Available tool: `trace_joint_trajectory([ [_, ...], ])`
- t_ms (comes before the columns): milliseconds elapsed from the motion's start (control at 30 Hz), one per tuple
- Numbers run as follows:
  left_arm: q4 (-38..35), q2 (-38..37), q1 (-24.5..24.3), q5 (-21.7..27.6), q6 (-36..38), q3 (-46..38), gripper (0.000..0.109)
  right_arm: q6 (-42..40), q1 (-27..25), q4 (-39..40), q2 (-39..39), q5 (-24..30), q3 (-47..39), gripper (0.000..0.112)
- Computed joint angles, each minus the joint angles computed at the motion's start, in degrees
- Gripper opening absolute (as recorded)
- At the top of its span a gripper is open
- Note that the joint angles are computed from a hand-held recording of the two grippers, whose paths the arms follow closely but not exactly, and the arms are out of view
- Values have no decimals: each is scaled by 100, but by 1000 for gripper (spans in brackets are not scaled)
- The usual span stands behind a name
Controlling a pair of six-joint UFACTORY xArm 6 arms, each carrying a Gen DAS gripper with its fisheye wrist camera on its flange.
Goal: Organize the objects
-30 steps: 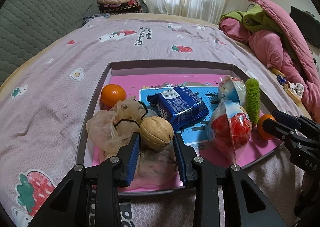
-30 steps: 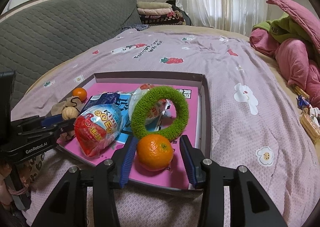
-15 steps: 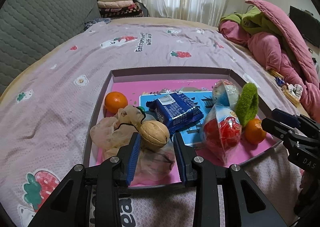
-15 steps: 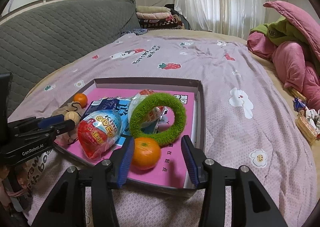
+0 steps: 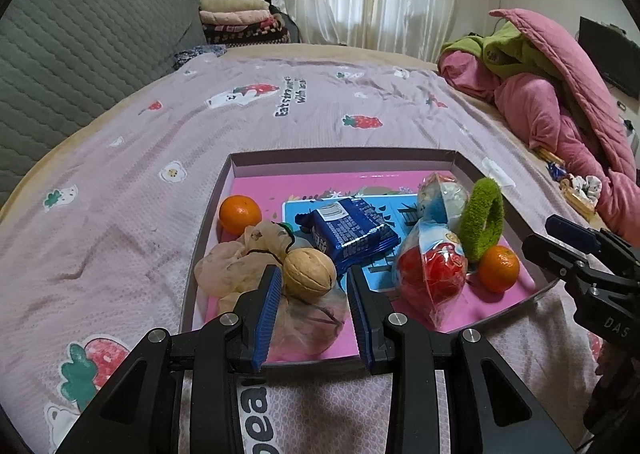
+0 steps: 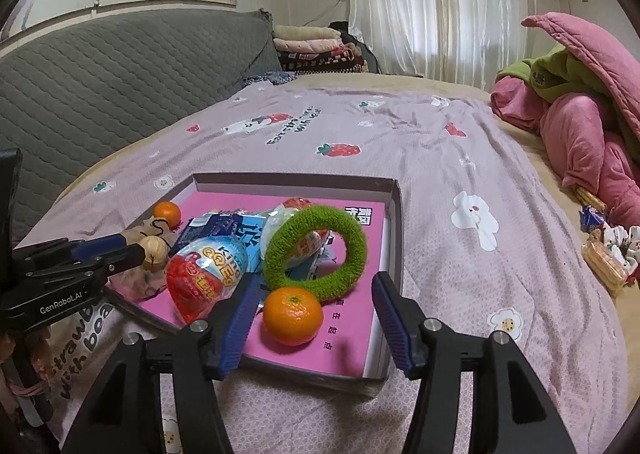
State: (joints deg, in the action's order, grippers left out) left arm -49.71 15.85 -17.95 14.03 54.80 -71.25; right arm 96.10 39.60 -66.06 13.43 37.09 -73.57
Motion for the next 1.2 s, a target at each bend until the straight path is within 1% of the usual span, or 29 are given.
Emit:
trace_joint_trajectory([
  [67, 15, -54, 2, -6, 3, 47, 43, -53, 27, -20, 35, 56, -61, 59],
  [133, -14, -89, 7, 7, 17, 64, 43, -94, 79, -69, 77, 204, -135, 60],
  [267, 17, -190, 11, 5, -27, 132, 45, -51, 130, -153, 80, 314, -160, 62],
  [500, 66, -406, -23, 2, -80, 253, 51, 184, 221, -211, -84, 552, -38, 67],
  [667, -26, -613, -34, 66, 19, 346, 57, 282, 286, -144, -204, 634, 64, 70],
  [767, -112, -742, -32, 87, 118, 413, 59, 391, 345, -202, -292, 710, 96, 72],
  [867, -86, -843, -27, 80, 111, 479, 62, 381, 424, -202, -338, 864, 55, 74],
  [1133, -220, -1055, 30, 127, 198, 564, 66, 265, 592, -128, -415, 1246, -105, 76],
  [1200, -281, -1118, 40, 129, 231, 584, 70, 255, 643, -109, -423, 1345, -155, 78],
])
